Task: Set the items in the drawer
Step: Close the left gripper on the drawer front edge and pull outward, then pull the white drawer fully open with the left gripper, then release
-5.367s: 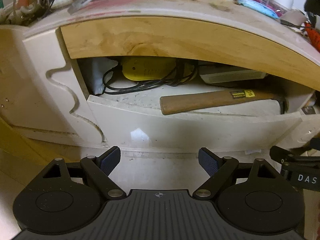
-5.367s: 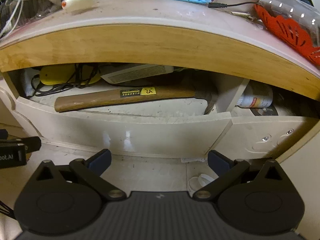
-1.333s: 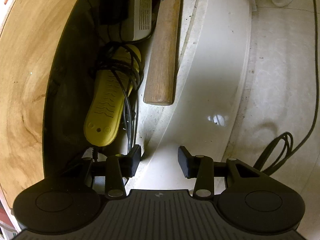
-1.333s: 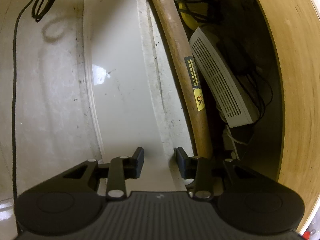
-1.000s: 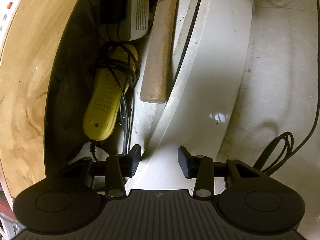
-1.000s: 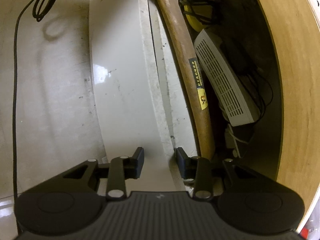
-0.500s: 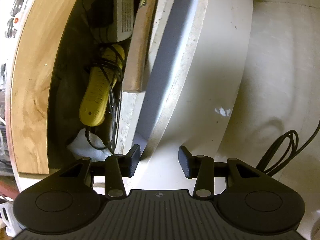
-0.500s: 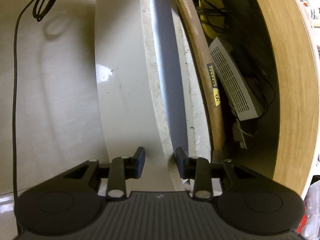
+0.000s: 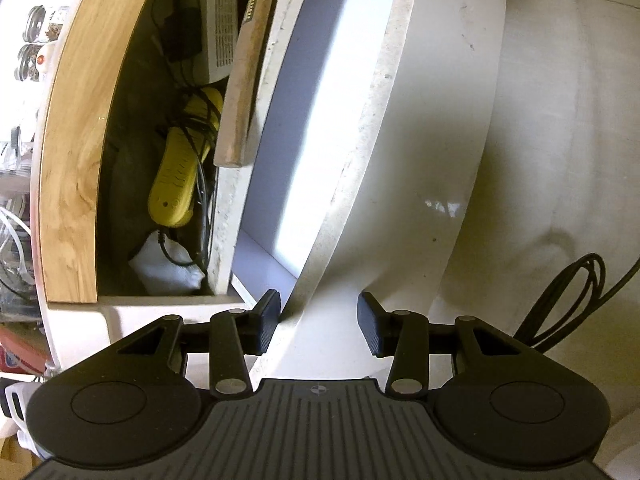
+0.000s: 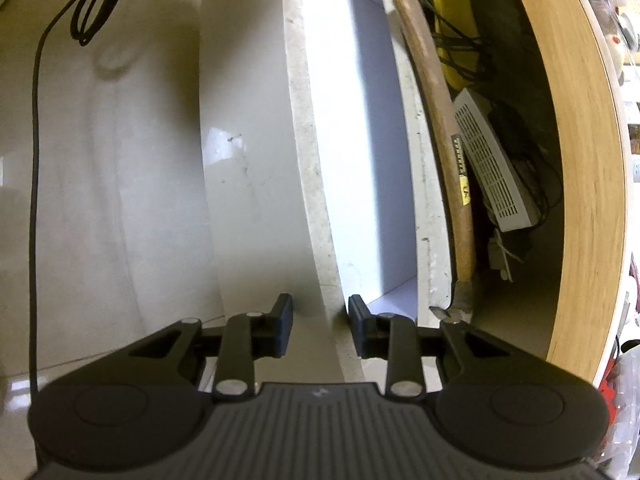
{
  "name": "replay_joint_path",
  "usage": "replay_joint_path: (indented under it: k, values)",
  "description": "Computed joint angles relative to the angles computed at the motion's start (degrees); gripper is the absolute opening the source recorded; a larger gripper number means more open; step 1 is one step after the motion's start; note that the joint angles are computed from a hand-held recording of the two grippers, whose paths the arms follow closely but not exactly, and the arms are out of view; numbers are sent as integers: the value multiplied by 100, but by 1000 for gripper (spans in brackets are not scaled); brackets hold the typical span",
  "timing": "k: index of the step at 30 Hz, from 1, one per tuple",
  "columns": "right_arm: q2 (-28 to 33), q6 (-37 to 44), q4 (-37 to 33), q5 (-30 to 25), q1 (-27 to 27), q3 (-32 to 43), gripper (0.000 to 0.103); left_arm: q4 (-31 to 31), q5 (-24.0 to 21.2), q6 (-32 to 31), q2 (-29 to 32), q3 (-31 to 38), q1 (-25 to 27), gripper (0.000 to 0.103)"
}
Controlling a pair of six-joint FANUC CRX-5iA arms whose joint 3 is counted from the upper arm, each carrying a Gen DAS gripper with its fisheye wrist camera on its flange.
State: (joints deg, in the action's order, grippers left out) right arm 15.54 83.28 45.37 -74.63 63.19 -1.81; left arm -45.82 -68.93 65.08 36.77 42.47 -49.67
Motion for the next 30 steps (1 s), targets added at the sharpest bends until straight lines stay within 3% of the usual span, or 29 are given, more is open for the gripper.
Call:
replay_joint_path:
  k: [30]
  values:
    - [-170, 177, -393, -627, 591, -53, 32, 326, -634, 80, -197, -194, -189, 41]
